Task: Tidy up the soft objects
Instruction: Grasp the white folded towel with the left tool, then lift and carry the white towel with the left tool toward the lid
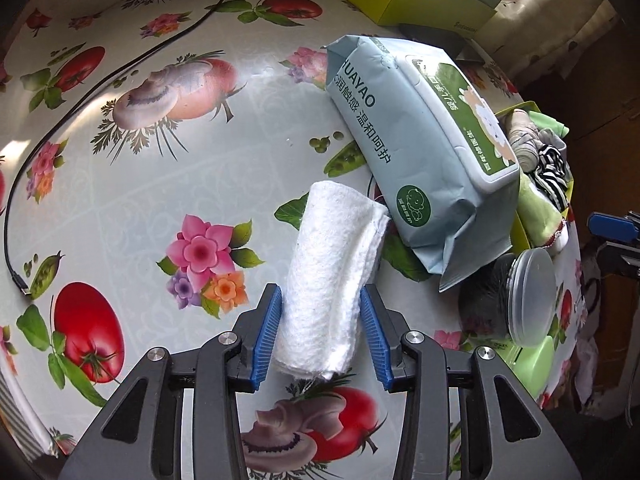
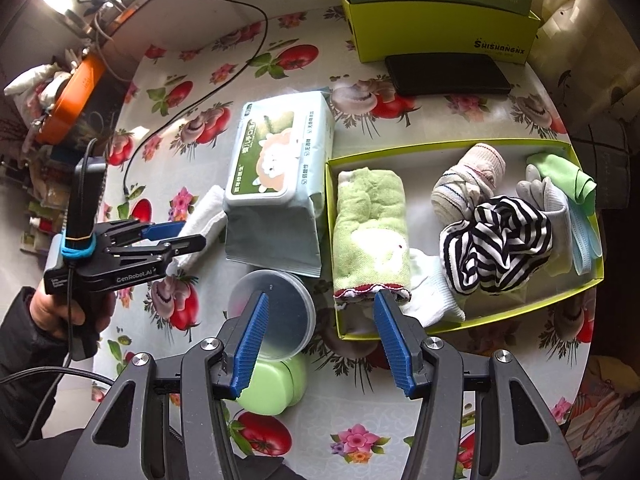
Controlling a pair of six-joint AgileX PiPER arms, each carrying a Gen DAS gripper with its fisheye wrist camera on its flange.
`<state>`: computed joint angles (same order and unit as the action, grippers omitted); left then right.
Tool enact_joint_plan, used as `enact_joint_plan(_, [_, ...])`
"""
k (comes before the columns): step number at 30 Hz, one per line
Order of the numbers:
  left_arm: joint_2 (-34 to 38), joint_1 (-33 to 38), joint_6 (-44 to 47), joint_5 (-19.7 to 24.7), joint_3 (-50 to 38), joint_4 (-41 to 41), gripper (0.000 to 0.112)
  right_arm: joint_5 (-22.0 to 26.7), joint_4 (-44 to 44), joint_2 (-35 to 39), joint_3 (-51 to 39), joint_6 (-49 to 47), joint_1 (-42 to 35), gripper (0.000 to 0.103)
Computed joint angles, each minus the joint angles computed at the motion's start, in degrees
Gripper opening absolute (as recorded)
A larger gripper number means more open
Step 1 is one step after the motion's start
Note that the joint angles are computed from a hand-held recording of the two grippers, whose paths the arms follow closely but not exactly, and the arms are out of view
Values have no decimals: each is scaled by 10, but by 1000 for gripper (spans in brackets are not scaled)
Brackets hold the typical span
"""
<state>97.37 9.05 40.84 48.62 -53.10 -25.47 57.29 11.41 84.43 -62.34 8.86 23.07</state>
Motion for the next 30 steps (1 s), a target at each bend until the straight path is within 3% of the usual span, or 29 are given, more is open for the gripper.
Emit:
enact_joint_plan(5, [-15, -45, -83, -49, 17, 46, 42, 1, -1, -7, -1, 5, 6, 55])
enact_joint_plan(9, [-33, -58, -97, -60, 40, 41, 20, 0, 8, -15, 2, 4, 16, 55])
enact_joint_plan(11, [-46, -44, -88, -54, 49, 21, 18, -1, 17, -18, 4, -1, 23, 55])
enact_joint_plan(15, [-87, 30, -42, -11, 70, -44, 17, -7, 44, -19, 9, -17, 39, 55])
enact_joint_plan(23, [-201, 145, 39, 130, 109, -122, 17, -29, 176, 1, 21, -103, 83, 55])
enact_joint_plan(30, [-265, 200, 48, 185, 160, -139, 17, -20, 220, 7, 14, -143, 86, 55])
